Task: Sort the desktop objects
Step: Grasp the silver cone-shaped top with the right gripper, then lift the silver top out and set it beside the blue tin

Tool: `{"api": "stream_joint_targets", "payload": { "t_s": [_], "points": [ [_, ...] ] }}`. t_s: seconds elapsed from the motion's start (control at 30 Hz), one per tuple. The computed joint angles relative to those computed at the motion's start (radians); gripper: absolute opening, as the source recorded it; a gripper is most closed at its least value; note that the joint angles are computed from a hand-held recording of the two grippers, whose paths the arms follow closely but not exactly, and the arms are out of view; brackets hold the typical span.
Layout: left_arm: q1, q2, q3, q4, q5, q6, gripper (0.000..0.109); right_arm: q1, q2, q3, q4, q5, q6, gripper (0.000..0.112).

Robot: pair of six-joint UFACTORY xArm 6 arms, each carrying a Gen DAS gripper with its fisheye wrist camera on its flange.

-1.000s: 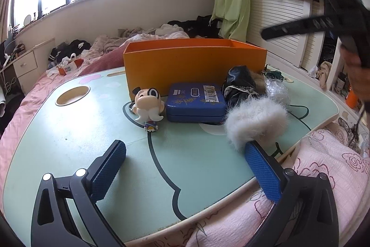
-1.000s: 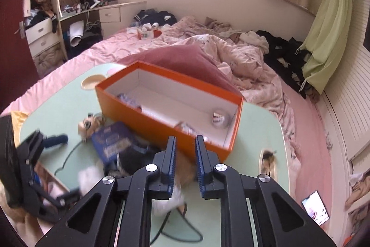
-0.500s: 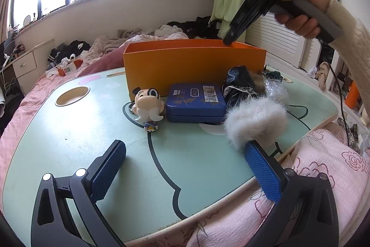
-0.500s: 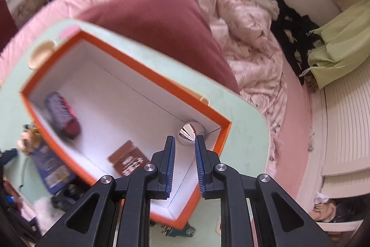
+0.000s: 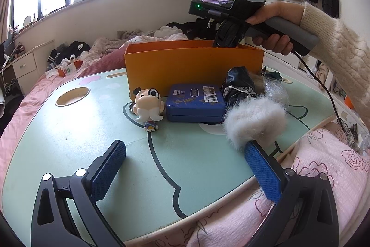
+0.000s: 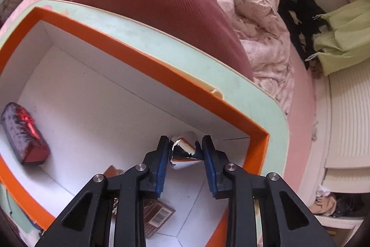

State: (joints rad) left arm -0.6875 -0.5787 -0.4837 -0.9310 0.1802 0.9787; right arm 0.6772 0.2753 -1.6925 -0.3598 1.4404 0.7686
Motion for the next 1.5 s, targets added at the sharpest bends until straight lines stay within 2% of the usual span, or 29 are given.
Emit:
{"api": "stream_joint_targets", "payload": {
  "t_s": [0.1, 0.23, 0.43, 0.63, 0.7, 0.77, 0.83, 0.87, 0.93, 1.07, 1.3, 1.37, 1.43, 1.5],
  "points": [
    [-0.001, 0.003, -0.002, -0.003, -0.001, 0.002, 0.102, 0.008, -0.049, 0.055, -0.002, -0.052, 0.038, 0.028],
    [-0.002, 0.004, -0.002, -0.005, -0.002, 0.004, 0.102, 0.041, -0.150, 0.140, -0.061, -0.175, 0.130, 0.028],
    [-0.001, 0.002, -0.001, -0.006, -0.001, 0.006, 0.102, 0.158, -0.314, 0.269, -0.101, -0.356, 0.204, 0.028],
    [-0.001, -0.001, 0.002, -0.009, -0.001, 0.008, 0.102, 0.230, -0.269, 0.274, -0.080, -0.429, 0.198, 0.028],
    [-0.002, -0.001, 0.002, -0.010, -0.002, 0.010, 0.102, 0.241, -0.248, 0.280, -0.154, -0.425, 0.238, 0.029],
    [-0.002, -0.001, 0.003, -0.008, -0.003, 0.007, 0.102, 0.265, -0.246, 0.296, -0.262, -0.416, 0.321, 0.033],
    [-0.004, 0.002, 0.001, -0.008, -0.005, 0.007, 0.102, 0.282, -0.273, 0.340, -0.352, -0.436, 0.404, 0.052],
    [-0.003, -0.001, 0.003, -0.010, -0.004, 0.009, 0.102, 0.302, -0.292, 0.365, -0.408, -0.441, 0.462, 0.057],
    [-0.002, -0.002, 0.003, -0.011, -0.002, 0.011, 0.102, 0.345, -0.327, 0.410, -0.498, -0.418, 0.566, 0.074],
    [-0.003, -0.002, 0.004, -0.011, -0.003, 0.011, 0.102, 0.437, -0.404, 0.526, -0.595, -0.372, 0.752, 0.081],
    [-0.005, -0.003, 0.006, -0.011, -0.005, 0.010, 0.102, 0.486, -0.452, 0.664, -0.578, -0.388, 0.931, 0.082],
    [-0.005, -0.003, 0.006, -0.011, -0.005, 0.010, 0.102, 0.467, -0.456, 0.695, -0.549, -0.432, 0.939, 0.088],
    [-0.006, 0.001, 0.004, -0.004, -0.007, 0.004, 0.102, 0.475, -0.409, 0.667, -0.552, -0.384, 0.944, 0.103],
    [-0.004, 0.007, -0.002, -0.018, -0.003, 0.018, 0.102, 0.468, -0.417, 0.676, -0.560, -0.400, 0.957, 0.103]
  ]
}}
